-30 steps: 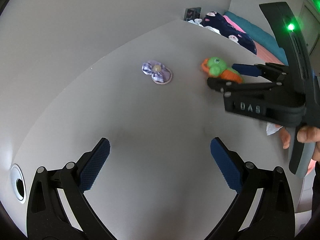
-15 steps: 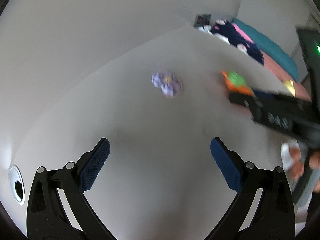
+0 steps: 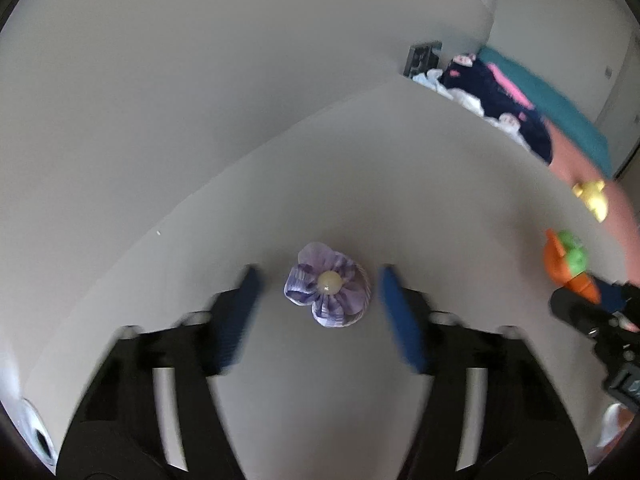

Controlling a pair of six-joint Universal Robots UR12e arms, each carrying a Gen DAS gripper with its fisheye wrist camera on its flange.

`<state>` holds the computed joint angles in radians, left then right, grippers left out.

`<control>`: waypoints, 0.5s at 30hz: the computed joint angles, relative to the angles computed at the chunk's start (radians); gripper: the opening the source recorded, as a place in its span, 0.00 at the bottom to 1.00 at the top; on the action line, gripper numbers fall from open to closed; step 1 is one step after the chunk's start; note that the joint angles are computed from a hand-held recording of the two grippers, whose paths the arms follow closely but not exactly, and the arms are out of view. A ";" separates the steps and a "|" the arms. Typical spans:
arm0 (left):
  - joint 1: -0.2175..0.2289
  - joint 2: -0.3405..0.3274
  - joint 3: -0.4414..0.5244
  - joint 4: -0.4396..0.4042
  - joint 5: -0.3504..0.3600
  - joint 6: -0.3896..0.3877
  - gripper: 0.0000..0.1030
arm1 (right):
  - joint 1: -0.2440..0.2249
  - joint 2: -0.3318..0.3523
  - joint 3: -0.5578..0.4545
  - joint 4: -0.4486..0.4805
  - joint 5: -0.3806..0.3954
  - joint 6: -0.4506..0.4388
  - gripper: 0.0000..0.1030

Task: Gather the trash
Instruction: 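Grasp the green-orange seahorse toy with the right tool while the left tool grasps the purple flower, then carry the seahorse and purple flower to the black bin and open both tools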

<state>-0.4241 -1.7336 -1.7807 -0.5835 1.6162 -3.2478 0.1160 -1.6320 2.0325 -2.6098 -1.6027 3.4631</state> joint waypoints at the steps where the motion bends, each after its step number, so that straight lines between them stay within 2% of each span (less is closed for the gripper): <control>1: -0.005 -0.001 0.001 -0.003 0.019 0.008 0.39 | 0.000 0.000 0.000 -0.001 -0.004 0.003 0.44; 2: -0.009 0.000 0.001 -0.006 0.033 0.015 0.33 | -0.001 -0.001 0.001 -0.003 -0.003 0.006 0.44; 5: -0.004 0.006 0.000 -0.022 0.018 0.001 0.22 | 0.000 -0.007 0.008 -0.019 -0.010 0.025 0.44; 7: 0.001 0.012 -0.005 -0.024 0.004 -0.008 0.17 | 0.000 -0.013 0.012 -0.019 -0.013 0.042 0.44; 12: 0.025 0.039 -0.031 -0.033 -0.075 -0.042 0.16 | 0.000 -0.046 0.031 -0.018 -0.003 0.078 0.44; 15: 0.027 0.065 -0.058 -0.037 -0.084 -0.043 0.16 | -0.001 -0.070 0.047 -0.014 0.008 0.090 0.44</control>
